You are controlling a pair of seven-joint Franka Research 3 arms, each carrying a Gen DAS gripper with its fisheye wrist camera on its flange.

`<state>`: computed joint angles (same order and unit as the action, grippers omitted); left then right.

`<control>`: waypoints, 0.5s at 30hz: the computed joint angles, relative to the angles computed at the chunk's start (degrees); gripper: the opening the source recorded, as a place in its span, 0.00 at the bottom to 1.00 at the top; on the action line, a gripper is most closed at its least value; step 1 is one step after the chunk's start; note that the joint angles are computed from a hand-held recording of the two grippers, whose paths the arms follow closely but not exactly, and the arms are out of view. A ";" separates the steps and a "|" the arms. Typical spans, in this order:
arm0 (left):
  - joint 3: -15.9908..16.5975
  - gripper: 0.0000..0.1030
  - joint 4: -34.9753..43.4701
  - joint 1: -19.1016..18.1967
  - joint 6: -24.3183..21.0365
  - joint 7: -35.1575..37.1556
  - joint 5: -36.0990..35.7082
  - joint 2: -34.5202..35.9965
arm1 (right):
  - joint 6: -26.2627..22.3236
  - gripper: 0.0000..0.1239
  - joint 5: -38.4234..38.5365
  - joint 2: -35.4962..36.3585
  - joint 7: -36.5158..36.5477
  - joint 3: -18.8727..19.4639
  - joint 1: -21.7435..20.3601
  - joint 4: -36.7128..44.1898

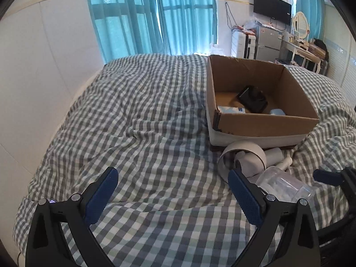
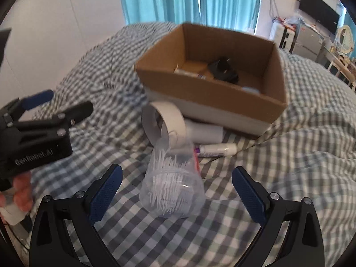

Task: Organize objects
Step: 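Grasp the clear cotton-swab jar with the right gripper while the left grasps the white tape roll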

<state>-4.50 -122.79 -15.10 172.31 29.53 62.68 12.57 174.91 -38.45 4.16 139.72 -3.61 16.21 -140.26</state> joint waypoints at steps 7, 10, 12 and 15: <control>-0.83 0.99 0.70 0.10 -1.43 6.52 -6.29 1.82 | -0.29 0.71 9.38 4.38 -8.17 -0.83 1.98 1.32; -0.55 0.99 0.71 -0.40 -1.56 7.66 -6.87 1.78 | -0.54 0.55 16.90 5.18 -14.75 1.01 0.82 1.13; -0.21 0.99 0.64 -0.78 -1.50 7.66 -6.48 1.66 | 0.30 0.51 20.59 4.94 -17.86 1.53 0.61 0.61; -0.43 0.99 0.41 -0.56 -1.16 8.87 -7.47 1.61 | -0.04 0.51 12.22 4.18 -10.38 -5.84 7.36 0.38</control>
<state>-4.93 -122.38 -15.66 171.15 38.40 55.21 14.18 174.87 -26.23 8.34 129.34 -9.45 23.56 -139.88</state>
